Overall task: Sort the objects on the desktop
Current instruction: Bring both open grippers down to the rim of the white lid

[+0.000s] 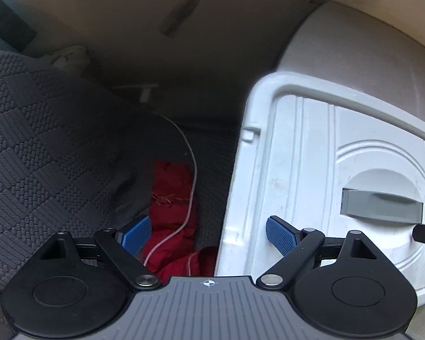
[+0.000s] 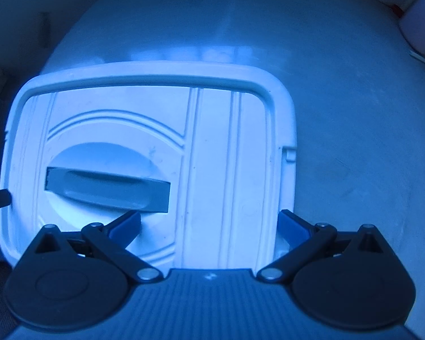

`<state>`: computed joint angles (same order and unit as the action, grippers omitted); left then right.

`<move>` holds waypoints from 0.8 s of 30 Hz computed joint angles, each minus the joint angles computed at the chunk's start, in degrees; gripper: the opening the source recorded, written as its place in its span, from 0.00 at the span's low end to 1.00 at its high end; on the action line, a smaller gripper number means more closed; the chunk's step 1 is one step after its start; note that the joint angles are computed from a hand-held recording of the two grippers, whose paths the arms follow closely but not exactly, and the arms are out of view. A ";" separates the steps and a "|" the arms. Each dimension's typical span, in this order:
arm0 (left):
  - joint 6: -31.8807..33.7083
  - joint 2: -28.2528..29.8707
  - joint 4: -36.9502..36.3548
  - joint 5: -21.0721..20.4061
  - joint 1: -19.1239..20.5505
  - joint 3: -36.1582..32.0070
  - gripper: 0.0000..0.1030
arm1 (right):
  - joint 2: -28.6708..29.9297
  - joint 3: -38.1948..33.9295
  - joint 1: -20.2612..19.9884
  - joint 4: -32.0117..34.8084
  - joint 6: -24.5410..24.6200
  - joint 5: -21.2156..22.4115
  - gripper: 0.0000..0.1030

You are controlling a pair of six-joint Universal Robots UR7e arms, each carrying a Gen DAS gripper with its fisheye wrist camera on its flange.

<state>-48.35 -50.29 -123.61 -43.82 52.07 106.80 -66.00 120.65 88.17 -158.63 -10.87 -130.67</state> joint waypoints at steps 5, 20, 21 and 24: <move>-0.68 -2.10 -2.15 -0.34 1.32 1.92 0.88 | 1.16 -0.11 1.83 0.31 -1.63 -0.68 1.00; 5.54 -5.80 -22.78 -13.45 6.97 8.83 0.92 | -0.56 1.19 2.25 2.68 -3.03 2.96 1.00; 5.73 -5.79 -23.94 -13.84 7.30 9.16 0.94 | -0.71 1.31 2.28 2.65 -3.17 2.95 1.00; 8.06 -5.87 -30.11 -14.99 8.06 11.19 0.92 | -1.16 1.58 2.34 3.04 -3.92 2.74 1.00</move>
<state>-40.28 -56.16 -153.72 -58.81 60.13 117.99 -67.15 122.23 90.51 -155.58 -14.80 -127.93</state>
